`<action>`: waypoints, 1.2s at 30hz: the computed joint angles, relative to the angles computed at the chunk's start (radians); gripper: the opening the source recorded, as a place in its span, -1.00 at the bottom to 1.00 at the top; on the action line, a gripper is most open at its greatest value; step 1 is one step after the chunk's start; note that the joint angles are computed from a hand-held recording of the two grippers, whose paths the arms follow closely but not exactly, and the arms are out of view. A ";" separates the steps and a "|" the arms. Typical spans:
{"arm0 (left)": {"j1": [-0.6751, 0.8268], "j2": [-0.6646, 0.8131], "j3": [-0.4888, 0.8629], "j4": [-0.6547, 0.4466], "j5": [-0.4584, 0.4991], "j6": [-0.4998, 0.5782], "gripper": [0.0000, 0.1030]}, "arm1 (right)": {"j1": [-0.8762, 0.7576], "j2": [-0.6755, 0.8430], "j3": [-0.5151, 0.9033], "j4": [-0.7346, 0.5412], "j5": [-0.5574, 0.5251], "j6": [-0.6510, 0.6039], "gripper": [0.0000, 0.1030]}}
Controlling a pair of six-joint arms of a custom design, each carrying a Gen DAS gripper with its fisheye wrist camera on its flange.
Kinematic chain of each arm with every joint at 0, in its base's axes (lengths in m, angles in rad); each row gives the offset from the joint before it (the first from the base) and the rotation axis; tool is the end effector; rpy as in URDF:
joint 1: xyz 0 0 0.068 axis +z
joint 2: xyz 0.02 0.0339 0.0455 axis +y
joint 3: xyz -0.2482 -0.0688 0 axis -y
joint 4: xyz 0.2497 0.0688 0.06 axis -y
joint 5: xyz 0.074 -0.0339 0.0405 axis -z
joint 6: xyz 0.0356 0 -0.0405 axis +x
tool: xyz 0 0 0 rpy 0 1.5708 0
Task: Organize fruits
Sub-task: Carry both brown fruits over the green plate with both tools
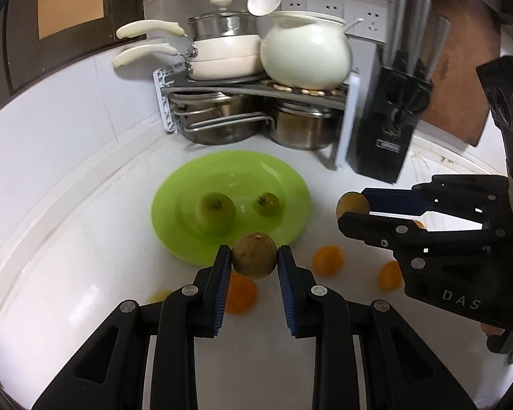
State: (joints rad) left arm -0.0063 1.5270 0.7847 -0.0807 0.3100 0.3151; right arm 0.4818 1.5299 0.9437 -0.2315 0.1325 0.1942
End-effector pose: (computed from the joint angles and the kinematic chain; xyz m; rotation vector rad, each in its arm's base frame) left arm 0.3070 -0.0128 0.1578 0.5183 2.2968 -0.2210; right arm 0.2909 0.1468 0.1936 -0.2798 2.3689 0.1634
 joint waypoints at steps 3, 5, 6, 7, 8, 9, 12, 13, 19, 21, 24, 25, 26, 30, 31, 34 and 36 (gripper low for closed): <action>0.015 0.075 0.092 -0.024 0.004 -0.001 -0.46 | -0.028 0.087 0.103 -0.020 -0.028 -0.046 -0.42; 0.020 0.132 0.163 -0.045 0.004 0.001 -0.46 | -0.049 0.152 0.177 -0.038 -0.051 -0.063 -0.42; 0.022 0.155 0.191 -0.053 0.001 0.003 -0.46 | -0.056 0.174 0.203 -0.046 -0.060 -0.068 -0.42; 0.024 0.191 0.237 -0.069 0.003 0.010 -0.46 | -0.064 0.206 0.240 -0.058 -0.069 -0.073 -0.42; 0.024 0.215 0.266 -0.078 0.001 0.012 -0.46 | -0.073 0.234 0.272 -0.067 -0.076 -0.074 -0.42; 0.023 0.239 0.297 -0.088 -0.005 0.011 -0.46 | -0.083 0.269 0.310 -0.080 -0.088 -0.076 -0.42; 0.020 0.337 0.424 -0.138 -0.011 0.012 -0.46 | -0.106 0.374 0.428 -0.123 -0.113 -0.068 -0.42; 0.019 0.382 0.482 -0.164 -0.011 0.013 -0.46 | -0.111 0.403 0.462 -0.136 -0.114 -0.064 -0.42; 0.013 0.579 0.730 -0.286 -0.034 -0.001 -0.46 | -0.135 0.565 0.655 -0.219 -0.129 -0.037 -0.42; 0.014 0.634 0.800 -0.322 -0.035 -0.009 -0.46 | -0.136 0.602 0.700 -0.243 -0.125 -0.034 -0.42; 0.012 0.695 0.876 -0.360 -0.043 -0.013 -0.46 | -0.141 0.650 0.761 -0.276 -0.131 -0.027 -0.42; 0.012 0.716 0.905 -0.382 -0.044 -0.013 -0.46 | -0.143 0.663 0.776 -0.282 -0.134 -0.025 -0.42; 0.011 0.736 0.931 -0.400 -0.046 -0.013 -0.46 | -0.145 0.678 0.796 -0.294 -0.136 -0.023 -0.42; 0.012 0.785 0.989 -0.452 -0.045 -0.015 -0.46 | -0.149 0.727 0.856 -0.328 -0.141 -0.023 -0.42; 0.013 0.790 0.992 -0.455 -0.042 -0.016 -0.46 | -0.149 0.733 0.865 -0.334 -0.143 -0.020 -0.42; 0.013 0.801 0.999 -0.471 -0.039 -0.011 -0.46 | -0.150 0.744 0.880 -0.343 -0.146 -0.023 -0.42; 0.014 0.802 0.998 -0.473 -0.037 -0.007 -0.46 | -0.150 0.748 0.885 -0.347 -0.145 -0.025 -0.42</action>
